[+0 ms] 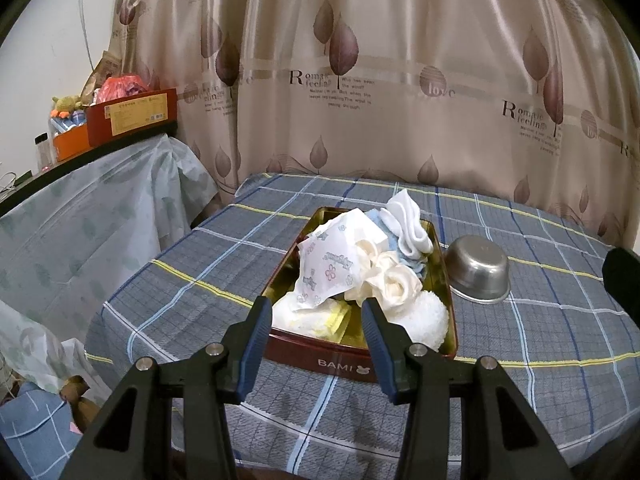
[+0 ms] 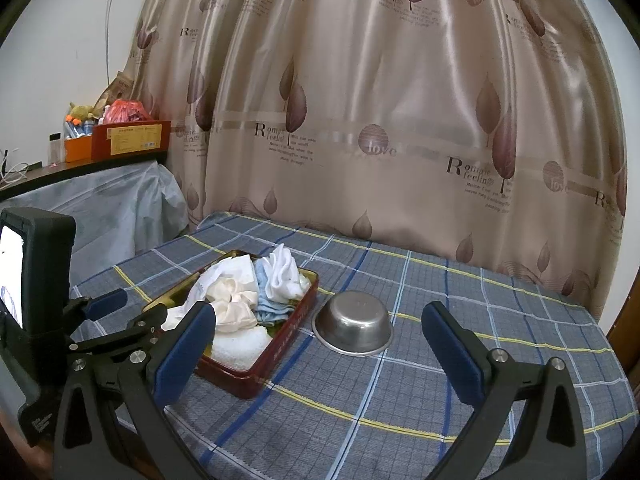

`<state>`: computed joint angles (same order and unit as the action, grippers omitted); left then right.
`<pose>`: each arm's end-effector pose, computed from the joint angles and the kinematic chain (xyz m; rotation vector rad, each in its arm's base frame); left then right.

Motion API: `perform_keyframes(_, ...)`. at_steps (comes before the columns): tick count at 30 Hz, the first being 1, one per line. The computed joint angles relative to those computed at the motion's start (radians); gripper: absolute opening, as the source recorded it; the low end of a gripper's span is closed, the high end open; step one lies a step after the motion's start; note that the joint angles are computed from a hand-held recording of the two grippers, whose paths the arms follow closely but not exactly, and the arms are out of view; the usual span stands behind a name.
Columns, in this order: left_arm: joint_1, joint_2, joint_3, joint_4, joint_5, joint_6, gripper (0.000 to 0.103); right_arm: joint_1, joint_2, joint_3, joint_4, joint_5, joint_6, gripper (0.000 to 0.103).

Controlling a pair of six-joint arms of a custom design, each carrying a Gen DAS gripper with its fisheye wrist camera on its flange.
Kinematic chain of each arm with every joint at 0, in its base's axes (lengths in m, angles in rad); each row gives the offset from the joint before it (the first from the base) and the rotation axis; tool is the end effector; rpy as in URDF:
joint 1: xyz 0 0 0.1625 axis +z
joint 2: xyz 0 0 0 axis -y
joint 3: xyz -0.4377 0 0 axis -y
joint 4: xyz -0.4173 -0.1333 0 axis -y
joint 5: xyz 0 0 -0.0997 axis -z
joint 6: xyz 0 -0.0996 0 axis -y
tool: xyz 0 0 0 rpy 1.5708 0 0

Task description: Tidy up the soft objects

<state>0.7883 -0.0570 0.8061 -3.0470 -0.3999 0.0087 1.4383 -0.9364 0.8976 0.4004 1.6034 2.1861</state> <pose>-0.4347 -0.7564 -0.0594 0.3055 2.0420 -1.2062 0.0319 -0.7450 0.4028 0.8485 -2.0056 1.2689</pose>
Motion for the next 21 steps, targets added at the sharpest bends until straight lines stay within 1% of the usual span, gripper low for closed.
perform_keyframes(21, 0.007, -0.012, 0.012, 0.058, -0.011, -0.049, 0.047, -0.002, 0.015, -0.006, 0.015, 0.0, -0.005, 0.103)
